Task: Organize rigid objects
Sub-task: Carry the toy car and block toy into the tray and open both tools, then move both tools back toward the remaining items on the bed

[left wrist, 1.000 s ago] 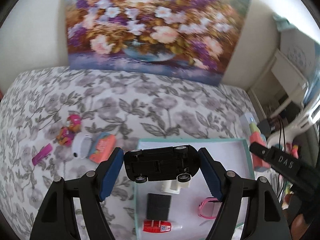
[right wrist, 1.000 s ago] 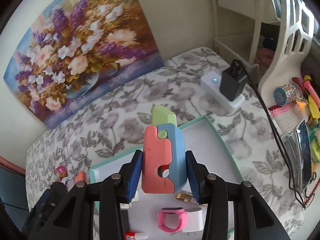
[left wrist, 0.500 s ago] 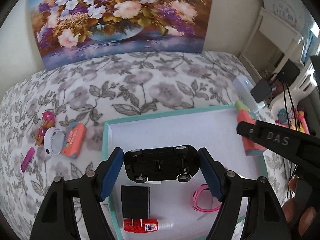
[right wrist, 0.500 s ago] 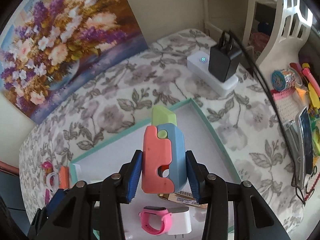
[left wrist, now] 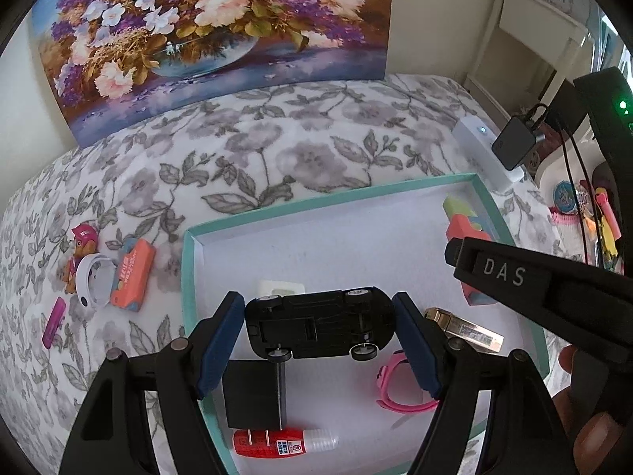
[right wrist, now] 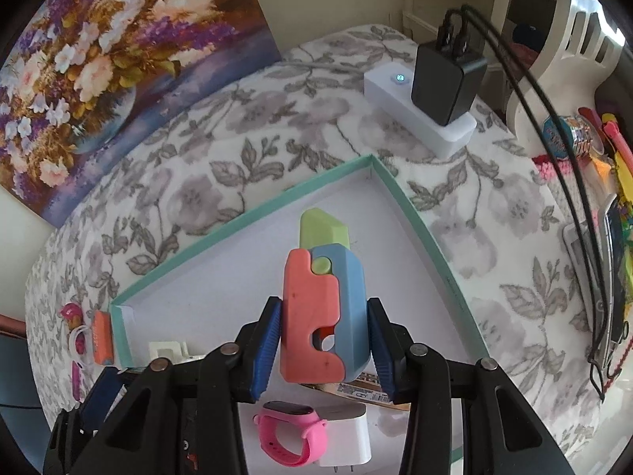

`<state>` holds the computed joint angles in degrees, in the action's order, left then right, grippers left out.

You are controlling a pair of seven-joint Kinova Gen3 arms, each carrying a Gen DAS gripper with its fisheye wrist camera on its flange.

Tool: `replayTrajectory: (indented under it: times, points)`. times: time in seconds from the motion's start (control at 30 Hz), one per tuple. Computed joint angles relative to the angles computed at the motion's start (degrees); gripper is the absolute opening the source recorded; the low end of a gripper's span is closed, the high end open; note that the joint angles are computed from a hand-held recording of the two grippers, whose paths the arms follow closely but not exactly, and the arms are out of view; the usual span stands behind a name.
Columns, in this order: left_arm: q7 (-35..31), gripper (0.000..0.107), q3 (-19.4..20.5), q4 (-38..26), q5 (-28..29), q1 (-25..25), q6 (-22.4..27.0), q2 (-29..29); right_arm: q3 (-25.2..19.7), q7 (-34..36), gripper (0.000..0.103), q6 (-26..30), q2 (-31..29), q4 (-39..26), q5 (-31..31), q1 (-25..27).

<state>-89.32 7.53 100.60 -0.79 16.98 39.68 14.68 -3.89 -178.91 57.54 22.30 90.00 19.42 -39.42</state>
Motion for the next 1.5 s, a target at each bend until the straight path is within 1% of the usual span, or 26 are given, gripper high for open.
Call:
replayTrajectory:
  times: [0.37,0.5,0.53,0.57,0.77,0.9,1.07,1.17,1.33,1.4,1.43,1.47,1.5]
  points:
    - [1.6,0.077,-0.4,-0.5,-2.4,1.4,1.2,1.4,-0.4,3.1,0.046,0.2,1.7,-0.6,-2.6,1.1]
    - [1.4,0.077,-0.3,-0.7,-2.5,1.3,1.7,1.6,-0.3,4.2,0.046,-0.8,1.8,-0.2,-3.8,1.5]
    - [1.4,0.079,-0.3,-0.7,-2.4,1.3,1.7,1.5,0.0,3.9,0.046,-0.7,1.5,-0.2,-3.4,1.2]
    - [1.3,0.084,-0.3,-0.7,-2.4,1.3,1.7,1.5,0.2,3.6,0.046,-0.5,1.3,-0.2,-2.9,0.8]
    - [0.9,0.085,-0.2,-1.3,-1.4,0.6,2.4,0.9,0.6,1.2,0.047,1.8,-0.5,-1.4,1.0,-1.3]
    - [0.5,0.085,-0.5,-2.2,0.6,-1.2,3.6,0.1,0.4,-0.2,0.047,4.6,-1.3,-3.4,4.6,-3.0]
    - [1.6,0.085,-2.0,-3.3,3.1,-4.7,5.2,-0.6,-0.2,-1.7,0.047,5.9,-2.0,-4.1,6.9,-3.7]
    - [2.5,0.085,-2.9,-3.5,4.2,-6.9,5.3,-1.0,-0.6,-1.8,0.048,5.3,-2.1,-3.9,6.8,-3.1]
    - [6.0,0.086,-5.0,-3.8,3.5,-10.1,4.9,-1.8,-0.9,-1.1,0.048,4.1,-1.3,-3.8,5.5,-2.3]
    - [8.1,0.086,-6.0,-3.8,2.4,-11.1,4.6,-2.0,-1.0,-0.3,0.048,4.3,-0.6,-4.8,5.2,-2.4]
    - [8.7,0.087,-6.3,-4.0,2.0,-11.7,4.6,-2.0,-1.0,0.4,0.048,4.4,-0.1,-5.5,5.1,-2.5]
    - [9.3,0.092,-6.5,-4.1,1.8,-12.3,4.6,-2.0,-1.1,1.0,0.049,4.5,0.4,-6.2,4.9,-2.7]
    - [9.8,0.095,-6.9,-4.3,1.6,-13.1,4.7,-1.8,-1.1,1.9,0.051,4.7,1.2,-7.3,4.7,-2.8]
